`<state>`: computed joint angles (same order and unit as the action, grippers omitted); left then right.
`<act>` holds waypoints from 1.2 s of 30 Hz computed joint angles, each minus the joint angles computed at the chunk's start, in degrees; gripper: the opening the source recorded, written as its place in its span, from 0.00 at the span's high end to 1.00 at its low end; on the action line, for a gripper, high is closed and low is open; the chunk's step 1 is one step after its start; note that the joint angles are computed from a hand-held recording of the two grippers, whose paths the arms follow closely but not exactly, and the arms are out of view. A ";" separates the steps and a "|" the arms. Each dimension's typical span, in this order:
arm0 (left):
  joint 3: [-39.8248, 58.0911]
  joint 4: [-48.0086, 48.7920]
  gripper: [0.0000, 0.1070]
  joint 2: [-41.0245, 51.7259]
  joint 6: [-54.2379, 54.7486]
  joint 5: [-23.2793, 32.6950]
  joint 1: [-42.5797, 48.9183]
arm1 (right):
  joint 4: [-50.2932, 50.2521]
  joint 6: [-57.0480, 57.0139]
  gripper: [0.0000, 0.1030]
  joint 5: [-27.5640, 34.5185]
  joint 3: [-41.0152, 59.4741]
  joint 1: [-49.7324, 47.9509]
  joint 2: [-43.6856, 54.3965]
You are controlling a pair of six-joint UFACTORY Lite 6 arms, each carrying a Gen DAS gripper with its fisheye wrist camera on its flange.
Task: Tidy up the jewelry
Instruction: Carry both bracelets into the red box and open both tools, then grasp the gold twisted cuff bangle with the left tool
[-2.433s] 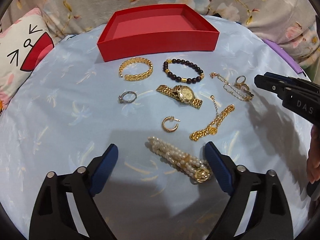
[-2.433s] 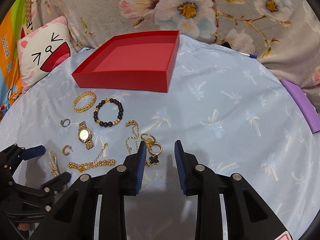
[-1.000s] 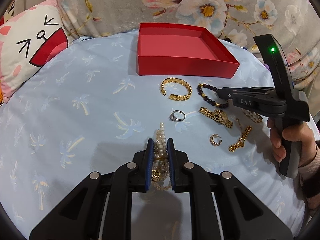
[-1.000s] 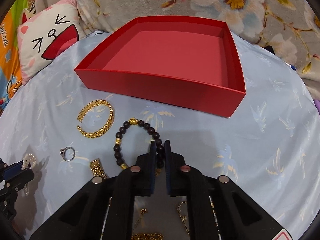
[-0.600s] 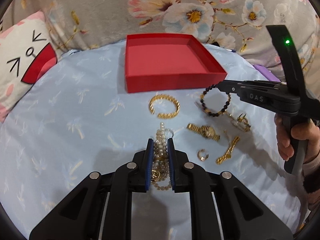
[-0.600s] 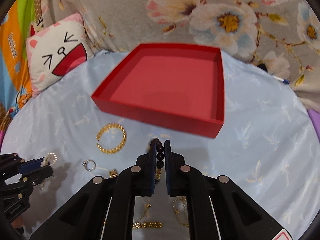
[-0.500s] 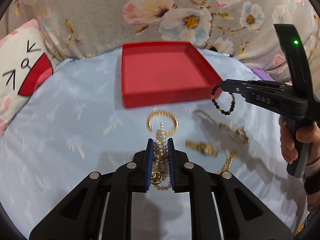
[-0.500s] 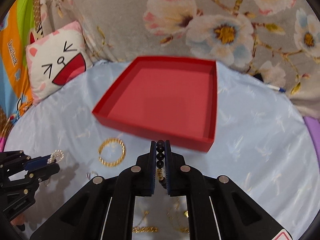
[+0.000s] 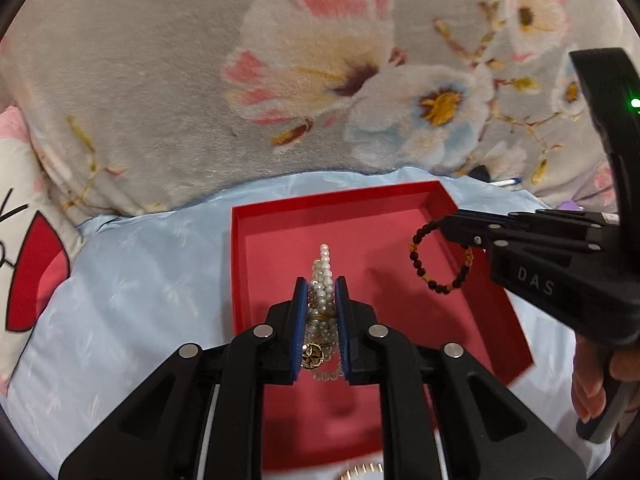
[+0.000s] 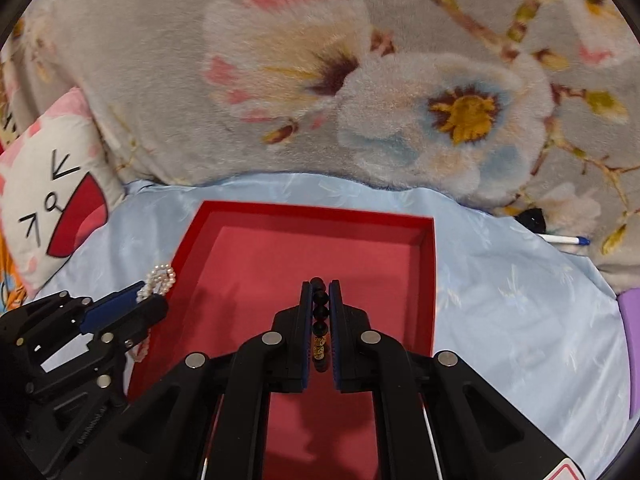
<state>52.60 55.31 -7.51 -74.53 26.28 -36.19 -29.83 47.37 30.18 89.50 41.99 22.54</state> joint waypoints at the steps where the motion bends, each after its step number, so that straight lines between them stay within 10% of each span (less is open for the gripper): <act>1: 2.31 -1.90 0.88 3.05 2.23 -1.60 2.17 | 1.49 -1.89 0.93 0.46 3.51 -0.85 3.17; 7: 14.27 -17.64 0.88 19.69 20.40 -7.65 10.20 | 4.53 -7.15 0.93 5.73 19.99 -4.64 18.95; 13: 17.51 -10.19 0.86 24.28 13.42 -5.66 9.86 | -1.64 -3.41 0.91 6.78 20.78 -5.30 21.19; 16: 18.09 -7.26 0.62 24.96 10.06 -5.18 9.99 | -3.65 -0.79 0.88 2.96 14.54 -5.68 16.89; 26: -0.63 7.43 0.52 4.85 -7.28 -3.80 5.59 | -16.77 15.84 0.76 -8.98 -23.31 -3.32 -15.12; 36: -25.88 4.01 0.40 -26.25 -20.58 22.71 -24.21 | -20.69 31.36 0.69 5.51 -61.53 16.49 -59.24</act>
